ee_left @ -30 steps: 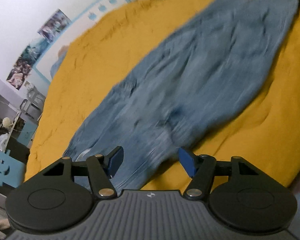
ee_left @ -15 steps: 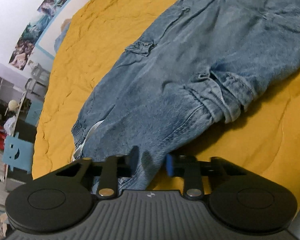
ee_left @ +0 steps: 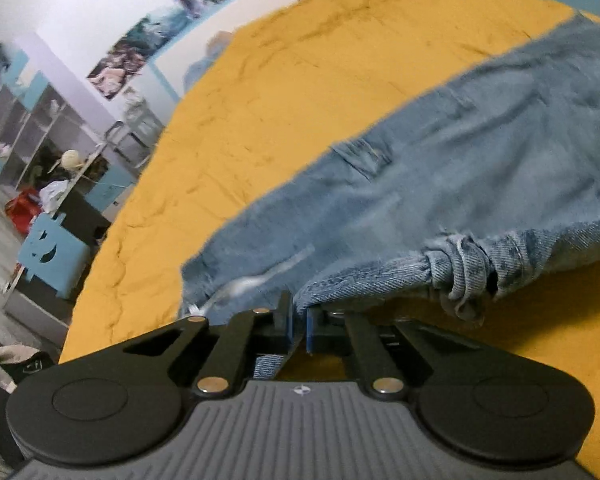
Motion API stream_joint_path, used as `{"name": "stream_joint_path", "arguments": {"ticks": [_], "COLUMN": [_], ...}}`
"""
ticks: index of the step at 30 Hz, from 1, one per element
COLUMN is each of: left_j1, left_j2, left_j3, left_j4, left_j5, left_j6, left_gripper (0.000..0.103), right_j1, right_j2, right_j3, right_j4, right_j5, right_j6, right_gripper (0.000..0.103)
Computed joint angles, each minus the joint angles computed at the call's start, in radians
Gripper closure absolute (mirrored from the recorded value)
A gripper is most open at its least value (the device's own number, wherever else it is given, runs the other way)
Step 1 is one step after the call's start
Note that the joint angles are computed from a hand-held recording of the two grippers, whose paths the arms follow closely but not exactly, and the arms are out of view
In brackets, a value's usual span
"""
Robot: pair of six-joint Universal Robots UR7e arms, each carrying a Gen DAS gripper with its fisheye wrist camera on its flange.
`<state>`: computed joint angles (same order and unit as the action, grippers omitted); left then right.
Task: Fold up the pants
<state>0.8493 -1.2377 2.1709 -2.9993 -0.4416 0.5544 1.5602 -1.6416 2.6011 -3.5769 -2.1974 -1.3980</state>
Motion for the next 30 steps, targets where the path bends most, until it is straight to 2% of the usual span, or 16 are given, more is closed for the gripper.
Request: {"name": "stream_joint_path", "arguments": {"ticks": [3,6,10,14,21,30], "left_j1": [0.003,0.017,0.042,0.079,0.163,0.251], "left_j2": [0.066,0.131,0.231,0.339,0.512,0.630], "left_j3": [-0.066,-0.159,-0.309,-0.479,-0.716,-0.847], "left_j4": [-0.105,-0.193,-0.280,-0.265,-0.167,-0.029], "left_j5": [0.017,0.018,0.014,0.005,-0.012,-0.025], "left_j6": [0.084,0.176,0.312,0.386,0.397,0.365], "left_gripper": [0.099,0.099,0.099,0.100,0.100,0.099], "right_j1": [0.032,0.056,0.074,0.080,0.043,-0.043], "right_j2": [0.044,0.095,0.219,0.351,0.593,0.877], "right_j3": [-0.071,-0.174,-0.338,-0.520,-0.870,-1.187], "right_j4": [-0.041,-0.034,-0.071,-0.089,0.003,0.098], "right_j5": [-0.007,0.000,-0.005,-0.009,-0.025,-0.068], "right_j6": [-0.011,0.021,-0.025,-0.062,-0.061,-0.067], "right_gripper": [0.103,0.103,0.103,0.103,0.103,0.103]}}
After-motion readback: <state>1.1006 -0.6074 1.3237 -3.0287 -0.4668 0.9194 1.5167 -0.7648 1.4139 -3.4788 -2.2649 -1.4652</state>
